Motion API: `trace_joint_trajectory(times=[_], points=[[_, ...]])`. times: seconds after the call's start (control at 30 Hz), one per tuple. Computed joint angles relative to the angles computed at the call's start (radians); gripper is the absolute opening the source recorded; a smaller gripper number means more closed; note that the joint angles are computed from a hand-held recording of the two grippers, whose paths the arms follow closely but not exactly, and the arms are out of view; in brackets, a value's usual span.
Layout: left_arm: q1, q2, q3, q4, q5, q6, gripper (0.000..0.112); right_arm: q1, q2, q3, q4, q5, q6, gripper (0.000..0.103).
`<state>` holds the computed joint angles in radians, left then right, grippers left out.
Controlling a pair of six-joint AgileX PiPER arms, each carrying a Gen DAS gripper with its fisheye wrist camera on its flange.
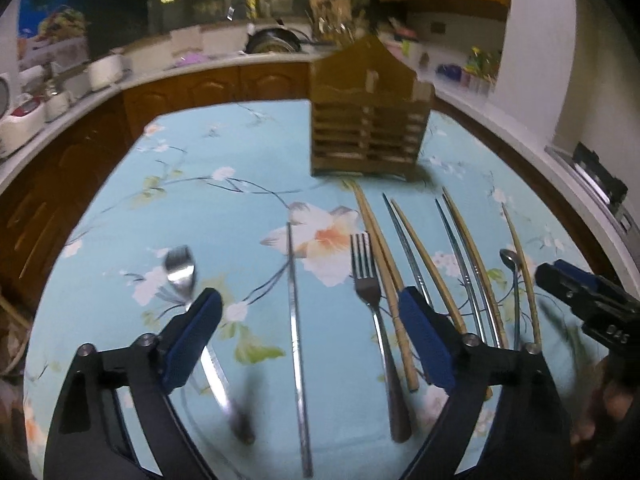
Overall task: Organize utensils
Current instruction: 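Grasp the silver spoon with the right tool while the left tool grasps a thin metal stick, then lift the spoon and metal stick and carry both toward the wooden holder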
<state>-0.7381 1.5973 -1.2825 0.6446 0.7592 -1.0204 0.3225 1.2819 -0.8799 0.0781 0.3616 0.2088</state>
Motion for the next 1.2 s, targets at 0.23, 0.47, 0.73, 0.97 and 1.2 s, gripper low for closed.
trace_joint_trajectory(times=[0.23, 0.47, 0.73, 0.97, 1.2], points=[[0.082, 0.141, -0.162, -0.24, -0.017, 0.292, 0.07, -0.085, 0.106, -0.05, 0.223, 0.061, -0.207, 0.044], [0.133, 0.256, -0.295, -0.398, 0.017, 0.488, 0.06, -0.164, 0.198, -0.108, 0.322, 0.131, -0.299, 0.034], [0.188, 0.333, -0.366, -0.574, 0.007, 0.662, 0.03, -0.157, 0.266, -0.192, 0.262, 0.16, -0.266, 0.033], [0.187, 0.302, -0.329, -0.589, -0.03, 0.69, 0.008, -0.162, 0.294, -0.22, 0.311, 0.17, -0.325, 0.006], [0.187, 0.224, -0.261, -0.58, -0.066, 0.673, 0.002, -0.161, 0.229, -0.171, 0.389, 0.149, -0.399, 0.003]])
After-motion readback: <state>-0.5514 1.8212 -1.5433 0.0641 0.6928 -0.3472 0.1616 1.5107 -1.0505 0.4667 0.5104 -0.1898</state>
